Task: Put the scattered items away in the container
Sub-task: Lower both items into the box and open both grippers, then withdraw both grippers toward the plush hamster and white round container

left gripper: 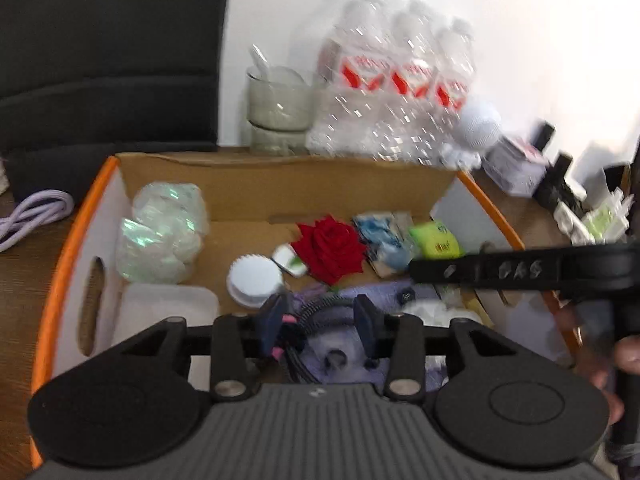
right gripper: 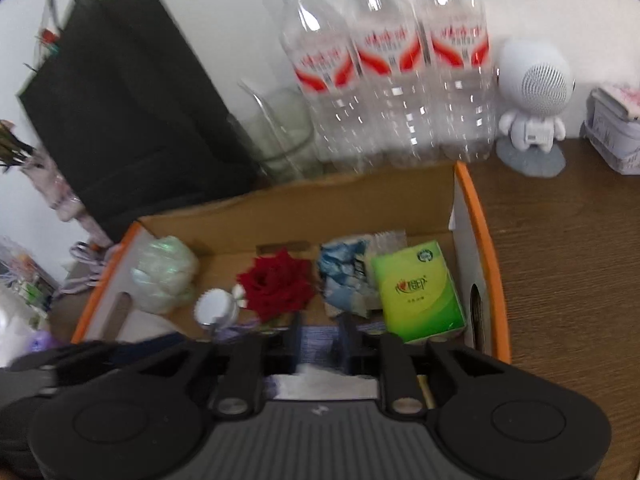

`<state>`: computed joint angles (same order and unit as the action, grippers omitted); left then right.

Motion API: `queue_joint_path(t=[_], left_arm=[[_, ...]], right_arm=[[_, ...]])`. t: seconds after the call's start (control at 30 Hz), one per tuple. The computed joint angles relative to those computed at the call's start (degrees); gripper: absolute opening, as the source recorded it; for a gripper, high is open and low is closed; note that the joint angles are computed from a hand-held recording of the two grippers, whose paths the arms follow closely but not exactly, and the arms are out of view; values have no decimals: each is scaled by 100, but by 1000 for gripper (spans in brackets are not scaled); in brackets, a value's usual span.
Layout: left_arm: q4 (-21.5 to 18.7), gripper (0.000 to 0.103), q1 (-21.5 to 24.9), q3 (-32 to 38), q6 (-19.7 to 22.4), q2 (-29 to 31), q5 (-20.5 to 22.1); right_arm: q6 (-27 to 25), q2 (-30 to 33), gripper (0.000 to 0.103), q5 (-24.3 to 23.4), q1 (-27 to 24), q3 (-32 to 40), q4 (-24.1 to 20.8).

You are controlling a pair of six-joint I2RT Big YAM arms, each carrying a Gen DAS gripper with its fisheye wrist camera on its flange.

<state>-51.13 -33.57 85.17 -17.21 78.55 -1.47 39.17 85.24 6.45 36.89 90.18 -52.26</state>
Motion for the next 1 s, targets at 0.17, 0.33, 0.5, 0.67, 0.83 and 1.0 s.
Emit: queue_joint_path(t=[0.17, 0.33, 0.5, 0.67, 0.83, 1.0], left_arm=[[-382, 75, 94, 253, -67, -77, -309], [-1170, 101, -248, 264, -311, -326, -1267], [-1133, 103, -867, -217, -351, -838, -2557], [-586, 103, -1633, -987, -163, -1586, -3842], [180, 103, -2490, -1795, -285, -2465, -4738], [-297, 103, -3341, -1962, -1171, -2865, -5502]], right_arm=[[136, -145, 50, 120, 62, 19, -70], [135, -279, 89, 598, 396, 319, -741], [255, -464, 92, 1583, 1095, 296, -1349], [475, -1004, 92, 3244, 2038, -514, -868], [508, -1530, 94, 4623, 2999, -1249, -160], [1426, -1697, 96, 5257, 3881, -1339, -655]])
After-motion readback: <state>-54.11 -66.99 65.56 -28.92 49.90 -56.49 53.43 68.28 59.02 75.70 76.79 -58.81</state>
